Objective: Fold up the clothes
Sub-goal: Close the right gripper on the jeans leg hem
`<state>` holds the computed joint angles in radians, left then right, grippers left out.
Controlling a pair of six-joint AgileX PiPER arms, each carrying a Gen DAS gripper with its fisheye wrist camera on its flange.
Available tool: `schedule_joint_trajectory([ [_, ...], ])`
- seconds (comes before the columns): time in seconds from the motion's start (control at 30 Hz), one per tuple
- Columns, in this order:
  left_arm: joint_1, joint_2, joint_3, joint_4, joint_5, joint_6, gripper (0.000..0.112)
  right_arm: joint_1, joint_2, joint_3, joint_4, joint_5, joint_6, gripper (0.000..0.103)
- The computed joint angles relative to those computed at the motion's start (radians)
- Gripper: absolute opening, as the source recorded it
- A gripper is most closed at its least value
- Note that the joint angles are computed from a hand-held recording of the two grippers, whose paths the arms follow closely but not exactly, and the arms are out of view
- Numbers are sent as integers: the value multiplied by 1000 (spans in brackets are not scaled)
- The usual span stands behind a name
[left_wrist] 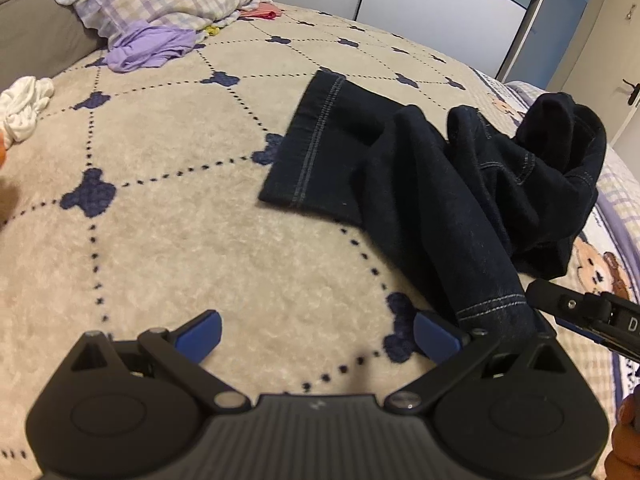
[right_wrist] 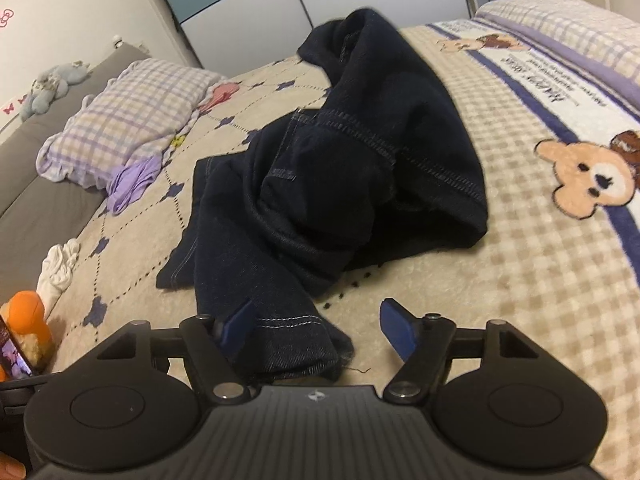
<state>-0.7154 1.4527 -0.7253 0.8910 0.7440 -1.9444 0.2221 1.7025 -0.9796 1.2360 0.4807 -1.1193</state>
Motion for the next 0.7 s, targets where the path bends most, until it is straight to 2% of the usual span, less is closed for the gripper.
schedule_joint_trajectory([
  [0.1, 0, -7, 10, -8, 20, 17, 103, 7, 13, -3, 11, 17, 6, 73],
  [0.3, -4, -12, 38, -16, 47, 17, 103, 48, 13, 18, 85, -23, -46, 73],
  [0.5, -10, -43, 100, 11, 27, -69, 103, 67, -26, 82, 341, -42, -306, 74],
  [0.7, -13, -69, 127, 25, 33, -105, 103, 85, -34, 97, 380, -32, -375, 76],
])
